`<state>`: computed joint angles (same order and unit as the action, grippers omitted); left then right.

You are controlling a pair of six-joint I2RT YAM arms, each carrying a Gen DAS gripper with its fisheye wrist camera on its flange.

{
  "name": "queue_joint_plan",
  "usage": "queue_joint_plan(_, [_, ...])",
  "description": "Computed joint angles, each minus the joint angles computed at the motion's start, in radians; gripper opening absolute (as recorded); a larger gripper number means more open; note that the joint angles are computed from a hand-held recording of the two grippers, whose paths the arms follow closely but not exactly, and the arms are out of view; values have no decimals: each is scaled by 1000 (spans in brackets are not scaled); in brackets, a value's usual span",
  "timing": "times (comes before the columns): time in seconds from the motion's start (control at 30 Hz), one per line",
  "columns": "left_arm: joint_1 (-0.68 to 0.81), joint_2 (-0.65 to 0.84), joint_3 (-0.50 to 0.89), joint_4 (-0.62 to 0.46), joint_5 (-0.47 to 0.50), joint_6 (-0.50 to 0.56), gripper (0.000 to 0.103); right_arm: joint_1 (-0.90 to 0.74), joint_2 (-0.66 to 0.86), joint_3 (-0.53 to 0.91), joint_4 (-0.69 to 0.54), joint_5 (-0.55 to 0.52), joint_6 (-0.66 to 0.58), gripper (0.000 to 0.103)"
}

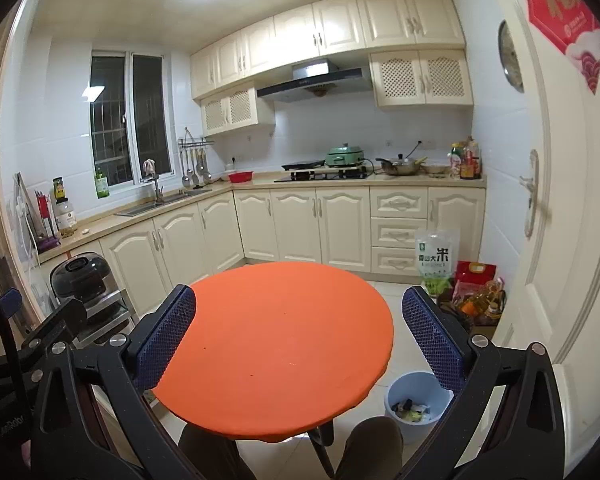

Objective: Collect trash

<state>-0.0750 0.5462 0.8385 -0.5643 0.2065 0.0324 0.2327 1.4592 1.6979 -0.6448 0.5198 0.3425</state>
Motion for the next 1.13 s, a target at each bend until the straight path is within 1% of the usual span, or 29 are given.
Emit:
queue_joint_plan(0.03, [-57, 34, 3, 32, -52, -15, 102, 0, 0, 2, -3, 2, 1, 103])
queue_joint_plan(0.07, [-64, 36, 11, 26, -62, -22, 102, -5, -4, -3, -3, -3, 2, 103])
queue_joint_plan(0.1, [-36, 55, 14, 40, -37, -16, 102, -7, -5, -4, -4, -5, 5, 103])
queue_joint_plan(0.13, [-35, 60, 19, 41, -39, -16, 102, -11, -5, -5, -4, -9, 5, 103])
queue_joint_plan(0.17, [-63, 55, 9, 47, -68, -26, 102, -15, -5, -5, -6, -14, 6, 103])
queue_joint_plan(0.37, [-40, 73, 22, 51, -49, -24, 102, -24, -1, 4, -8, -31, 3, 103])
queue_joint_plan(0.5, [-69, 62, 14, 51, -73, -27, 102, -26, -1, 5, -8, -31, 3, 103])
queue_joint_plan(0.63, [-56, 68, 7, 65, -56, -17, 102, -34, -3, 2, -6, -36, 3, 103])
queue_joint_plan(0.73, [-63, 67, 3, 70, -63, -19, 102, -33, -3, 1, -4, -31, 5, 103])
queue_joint_plan(0.83, [-32, 85, 16, 74, -30, -10, 102, -37, -3, 0, -4, -35, 2, 103])
queue_joint_plan(1.0, [-63, 68, 1, 76, -63, -18, 102, -31, -5, -3, -3, -29, 5, 103])
queue_joint_plan(1.07, [-42, 72, 3, 84, -32, -11, 102, -30, -5, -3, -4, -27, 6, 103])
queue_joint_plan(1.13, [-67, 64, -5, 82, -51, -18, 102, -27, -4, -2, -6, -27, 7, 103])
